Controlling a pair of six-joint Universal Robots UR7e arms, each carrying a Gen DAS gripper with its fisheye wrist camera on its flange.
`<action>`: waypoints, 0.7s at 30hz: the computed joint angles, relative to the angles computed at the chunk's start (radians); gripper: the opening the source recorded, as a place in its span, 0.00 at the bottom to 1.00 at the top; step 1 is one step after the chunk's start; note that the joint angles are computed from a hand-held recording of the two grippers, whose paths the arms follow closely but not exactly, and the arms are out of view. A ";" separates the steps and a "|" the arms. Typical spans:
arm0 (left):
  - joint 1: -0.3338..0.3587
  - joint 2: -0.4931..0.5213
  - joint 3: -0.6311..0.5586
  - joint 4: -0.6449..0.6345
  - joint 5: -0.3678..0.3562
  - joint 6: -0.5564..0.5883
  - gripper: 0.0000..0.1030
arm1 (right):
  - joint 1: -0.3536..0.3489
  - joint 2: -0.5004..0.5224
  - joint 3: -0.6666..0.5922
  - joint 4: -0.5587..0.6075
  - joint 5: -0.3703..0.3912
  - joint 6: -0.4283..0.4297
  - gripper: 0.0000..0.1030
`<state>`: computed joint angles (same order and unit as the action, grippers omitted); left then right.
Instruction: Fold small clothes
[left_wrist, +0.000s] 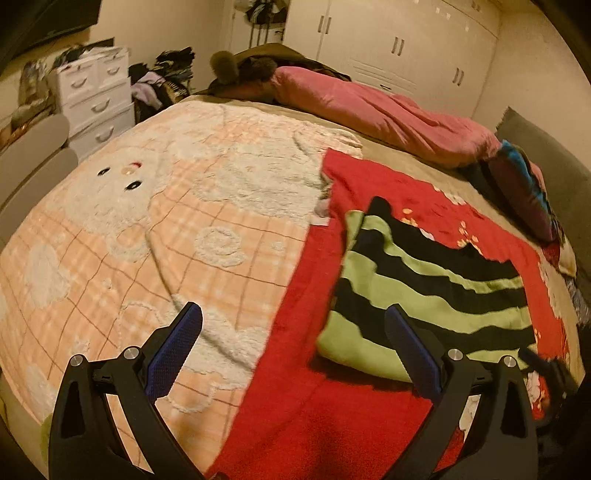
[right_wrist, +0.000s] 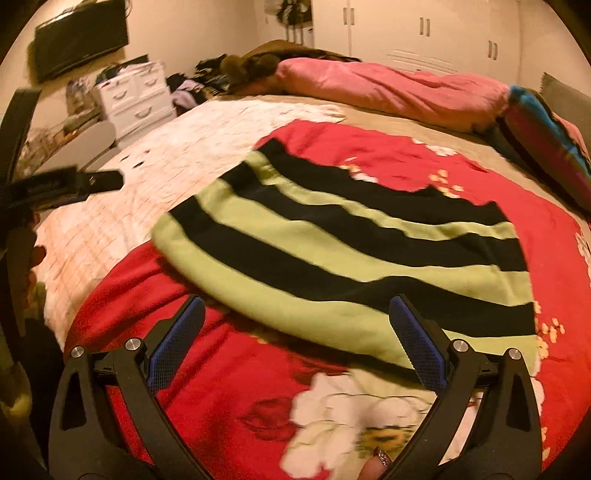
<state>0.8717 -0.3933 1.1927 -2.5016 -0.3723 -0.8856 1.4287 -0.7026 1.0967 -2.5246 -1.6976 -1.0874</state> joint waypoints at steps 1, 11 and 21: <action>0.004 -0.008 0.012 -0.009 -0.004 -0.009 0.96 | 0.004 -0.001 0.012 -0.008 -0.006 -0.005 0.91; 0.058 -0.022 0.016 -0.154 -0.076 0.101 0.96 | 0.047 0.019 0.104 -0.107 -0.044 -0.091 0.91; 0.105 -0.007 -0.005 -0.259 -0.188 0.163 0.96 | 0.065 0.109 0.101 -0.201 -0.095 -0.189 0.91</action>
